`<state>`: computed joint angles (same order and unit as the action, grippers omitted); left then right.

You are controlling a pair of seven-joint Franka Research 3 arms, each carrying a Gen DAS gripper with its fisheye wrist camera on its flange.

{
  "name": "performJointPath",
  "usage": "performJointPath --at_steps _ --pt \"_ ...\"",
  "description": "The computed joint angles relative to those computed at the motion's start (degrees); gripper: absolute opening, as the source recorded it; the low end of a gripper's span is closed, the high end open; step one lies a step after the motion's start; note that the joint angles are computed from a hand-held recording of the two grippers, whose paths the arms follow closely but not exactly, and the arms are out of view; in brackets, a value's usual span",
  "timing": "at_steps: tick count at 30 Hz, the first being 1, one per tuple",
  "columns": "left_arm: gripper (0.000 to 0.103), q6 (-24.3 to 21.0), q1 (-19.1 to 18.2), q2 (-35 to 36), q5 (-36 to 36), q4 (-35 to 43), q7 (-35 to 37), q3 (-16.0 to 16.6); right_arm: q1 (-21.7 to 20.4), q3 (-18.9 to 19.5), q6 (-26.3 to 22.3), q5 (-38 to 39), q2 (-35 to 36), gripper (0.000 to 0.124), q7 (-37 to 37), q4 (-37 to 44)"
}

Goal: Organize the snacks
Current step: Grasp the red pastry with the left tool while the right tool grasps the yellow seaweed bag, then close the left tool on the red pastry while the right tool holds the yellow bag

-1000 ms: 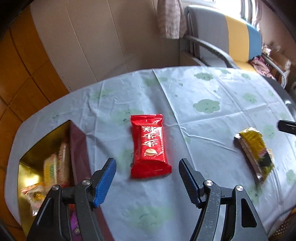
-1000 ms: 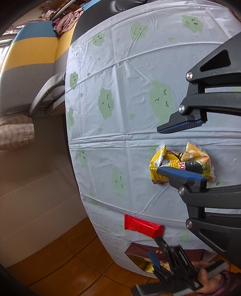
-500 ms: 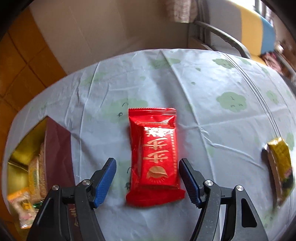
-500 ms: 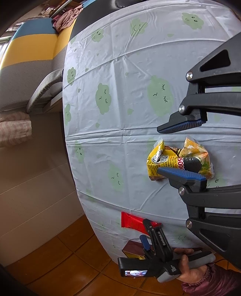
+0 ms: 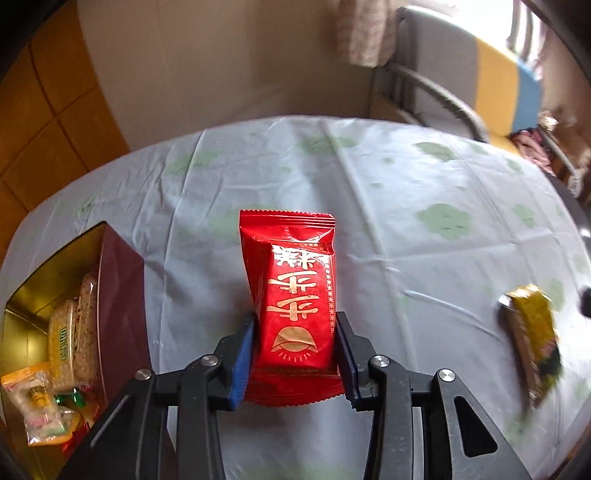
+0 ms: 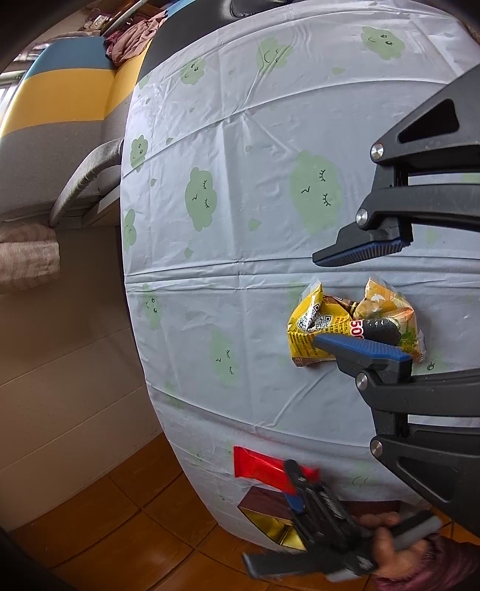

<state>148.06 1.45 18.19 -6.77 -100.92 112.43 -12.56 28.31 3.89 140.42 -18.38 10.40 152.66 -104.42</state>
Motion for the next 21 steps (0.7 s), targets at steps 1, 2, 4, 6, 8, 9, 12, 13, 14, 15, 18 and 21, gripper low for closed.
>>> performJointPath --at_steps 1,2,4,6,8,9,12,13,14,15,18,21 --pt "0.041 0.1 1.1 -1.8 -2.5 -2.1 2.3 -1.3 0.0 0.0 -0.1 -0.1 0.0 0.038 0.1 0.0" --pt "0.041 -0.1 1.9 -3.5 -5.2 -3.8 4.6 -2.2 0.1 0.0 -0.2 -0.2 0.0 0.038 0.2 0.1" --pt "0.041 -1.1 2.9 -7.6 -11.9 -8.2 10.4 -3.5 0.1 0.0 -0.5 -0.4 0.0 0.038 0.3 0.1" --pt "0.041 -2.7 2.5 -10.9 -16.8 -11.7 15.0 -3.4 0.2 -0.1 -0.7 -0.7 0.0 0.038 0.5 0.2" --pt "0.041 -5.0 1.5 -13.6 -20.6 -14.5 18.4 -2.9 0.2 0.0 -0.9 -0.8 -0.1 0.038 0.6 0.2" --pt "0.041 -5.5 0.8 -14.6 -21.5 -15.8 19.3 -2.4 0.2 0.0 -0.9 -0.9 -0.1 0.038 0.7 0.1" --pt "0.041 -6.1 -1.6 -17.3 -22.3 -19.6 21.1 -0.9 0.2 0.0 -1.2 -1.1 -0.2 0.038 1.0 0.1" --pt "0.043 -6.0 -2.4 -17.6 -21.8 -20.3 20.9 -0.3 0.1 0.0 -1.3 -1.1 -0.2 0.038 1.1 0.1" --pt "0.044 -5.8 -3.3 -17.8 -20.8 -21.1 19.9 0.2 0.1 0.0 -1.4 -1.1 -0.1 0.038 1.1 0.2" --pt "0.046 -4.4 -4.1 -18.3 -20.8 -22.2 20.0 0.7 0.1 0.0 -1.5 -1.1 0.0 0.038 1.0 0.3" --pt "0.052 -2.9 -6.1 -19.5 -20.7 -23.7 20.9 2.3 0.1 0.1 -1.9 -0.8 0.3 0.038 0.6 0.6" --pt "0.060 -1.5 -7.1 -19.5 -19.7 -24.0 20.0 3.1 0.2 0.1 -2.6 -0.6 0.7 0.038 0.3 1.2"
